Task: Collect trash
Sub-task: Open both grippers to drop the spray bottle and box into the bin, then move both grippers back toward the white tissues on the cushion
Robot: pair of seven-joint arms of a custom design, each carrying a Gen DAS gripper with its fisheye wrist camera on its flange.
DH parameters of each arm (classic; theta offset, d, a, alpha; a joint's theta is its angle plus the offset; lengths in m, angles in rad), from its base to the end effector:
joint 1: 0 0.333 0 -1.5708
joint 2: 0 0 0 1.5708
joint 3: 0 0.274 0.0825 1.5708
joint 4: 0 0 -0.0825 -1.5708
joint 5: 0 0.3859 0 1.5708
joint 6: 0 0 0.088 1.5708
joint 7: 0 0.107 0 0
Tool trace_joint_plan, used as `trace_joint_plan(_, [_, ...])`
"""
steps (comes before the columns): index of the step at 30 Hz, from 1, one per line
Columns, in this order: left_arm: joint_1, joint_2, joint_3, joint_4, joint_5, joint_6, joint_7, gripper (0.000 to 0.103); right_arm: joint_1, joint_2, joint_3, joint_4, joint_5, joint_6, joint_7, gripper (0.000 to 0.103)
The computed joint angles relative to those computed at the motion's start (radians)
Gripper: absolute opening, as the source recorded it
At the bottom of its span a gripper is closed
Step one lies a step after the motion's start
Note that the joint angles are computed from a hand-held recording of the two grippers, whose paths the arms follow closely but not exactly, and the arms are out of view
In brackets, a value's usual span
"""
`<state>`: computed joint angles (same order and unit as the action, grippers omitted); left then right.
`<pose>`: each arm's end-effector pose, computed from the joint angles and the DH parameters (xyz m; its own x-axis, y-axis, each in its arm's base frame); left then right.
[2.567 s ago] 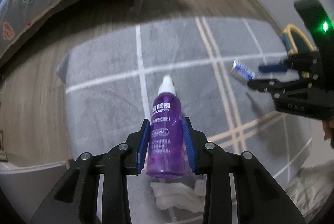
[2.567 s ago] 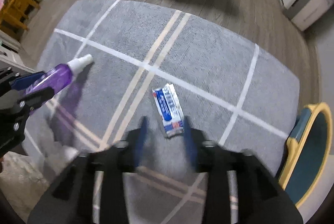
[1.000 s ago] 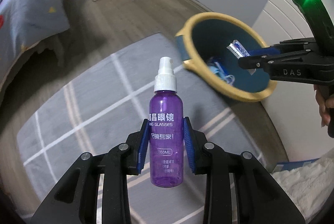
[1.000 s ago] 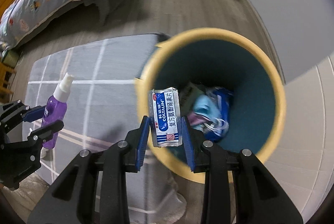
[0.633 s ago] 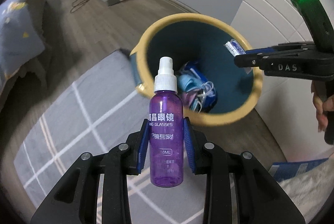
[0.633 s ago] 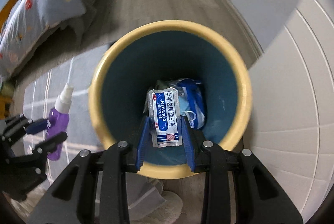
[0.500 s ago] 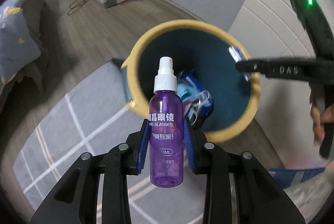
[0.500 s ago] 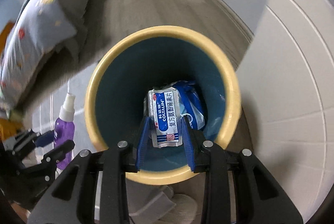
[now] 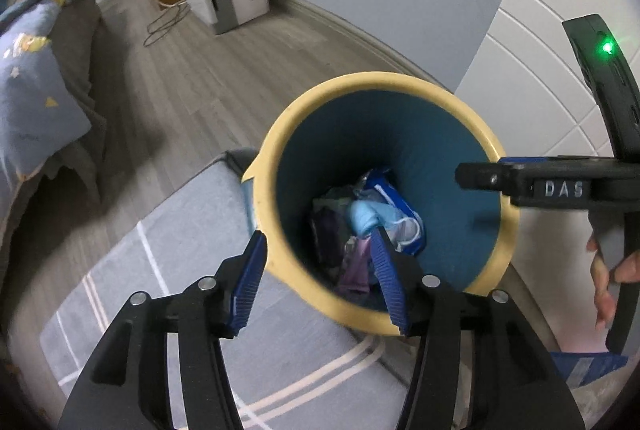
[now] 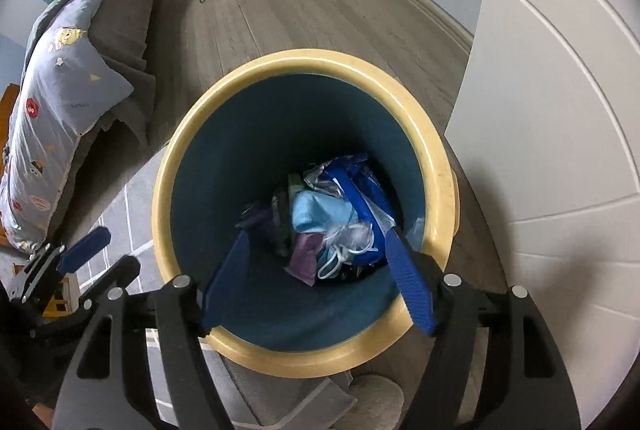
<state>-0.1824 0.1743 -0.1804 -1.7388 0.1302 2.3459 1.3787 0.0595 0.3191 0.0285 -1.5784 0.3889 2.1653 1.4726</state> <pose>0.6053 -0.2210 0.4783 -0.2275 -0.9737 -0.0098 -0.8788 0.2096 -0.4287 0.6666 0.0718 0.4447 0.0534 -0.9375 -0.3437 -0.9653 0.0396 -0.2581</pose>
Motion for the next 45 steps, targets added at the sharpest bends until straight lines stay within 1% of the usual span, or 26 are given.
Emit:
trace_joint_plan(2, [0.010,-0.040,0.004,-0.046,-0.017,0.011,-0.005,0.056,0.004,0.001,0.000,0.004,-0.007,0.000,0.009,0.070])
trace_joint_plan(8, [0.047,-0.218,0.017,-0.231,-0.057,0.049,0.006,0.067,0.037,-0.015,0.005,0.007,-0.071,0.002,0.010,0.077])
trace_joint_plan(10, [0.062,-0.295,0.026,-0.304,-0.071,0.047,0.001,0.072,0.052,-0.030,0.010,-0.003,-0.093,0.010,0.001,0.085])
trace_joint_plan(12, [0.075,-0.362,0.033,-0.361,-0.080,0.049,-0.007,0.081,0.076,-0.063,0.018,-0.030,-0.115,0.026,-0.002,0.089])
trace_joint_plan(14, [0.094,-0.460,0.041,-0.445,-0.075,0.047,-0.019,0.086,0.092,-0.099,0.034,-0.060,-0.095,0.040,-0.028,0.089])
trace_joint_plan(16, [0.110,-0.536,0.047,-0.508,-0.070,0.045,-0.023,0.087,0.115,-0.133,0.043,-0.089,-0.090,0.061,-0.041,0.093])
trace_joint_plan(20, [0.153,-0.723,0.066,-0.647,-0.052,0.011,-0.026,0.088,0.179,-0.227,0.063,-0.193,-0.122,0.134,-0.052,0.095])
trace_joint_plan(22, [0.177,-0.811,0.082,-0.708,-0.049,-0.009,-0.030,0.088,0.207,-0.256,0.072,-0.230,-0.123,0.141,-0.046,0.095])
trace_joint_plan(25, [0.212,-0.912,0.095,-0.777,-0.043,-0.019,-0.035,0.088,0.261,-0.289,0.096,-0.287,-0.164,0.156,-0.021,0.095])
trace_joint_plan(27, [0.240,-0.984,0.110,-0.831,-0.038,-0.032,-0.036,0.088,0.293,-0.295,0.108,-0.308,-0.187,0.159,-0.007,0.095])
trace_joint_plan(29, [0.271,-1.043,0.126,-0.880,-0.035,-0.058,-0.036,0.088,0.323,-0.295,0.123,-0.323,-0.179,0.156,-0.006,0.095])
trace_joint_plan(33, [0.336,-1.130,0.154,-0.953,-0.021,-0.110,-0.021,0.088,0.379,-0.275,0.147,-0.332,-0.181,0.133,0.034,0.095])
trace_joint_plan(36, [0.384,-1.157,0.175,-0.990,-0.015,-0.139,-0.009,0.088,0.417,-0.250,0.161,-0.325,-0.225,0.119,0.081,0.095])
trace_joint_plan(38, [0.403,-1.169,0.191,-1.008,-0.020,-0.154,0.008,0.088,0.435,-0.234,0.165,-0.316,-0.246,0.114,0.105,0.095])
trace_joint_plan(41, [0.427,-1.167,0.211,-1.021,-0.029,-0.158,0.043,0.088,0.459,-0.202,0.170,-0.289,-0.278,0.103,0.142,0.095])
trace_joint_plan(45, [0.453,-1.164,0.227,-1.037,-0.057,-0.150,0.062,0.088,0.482,-0.162,0.174,-0.253,-0.314,0.076,0.153,0.095])
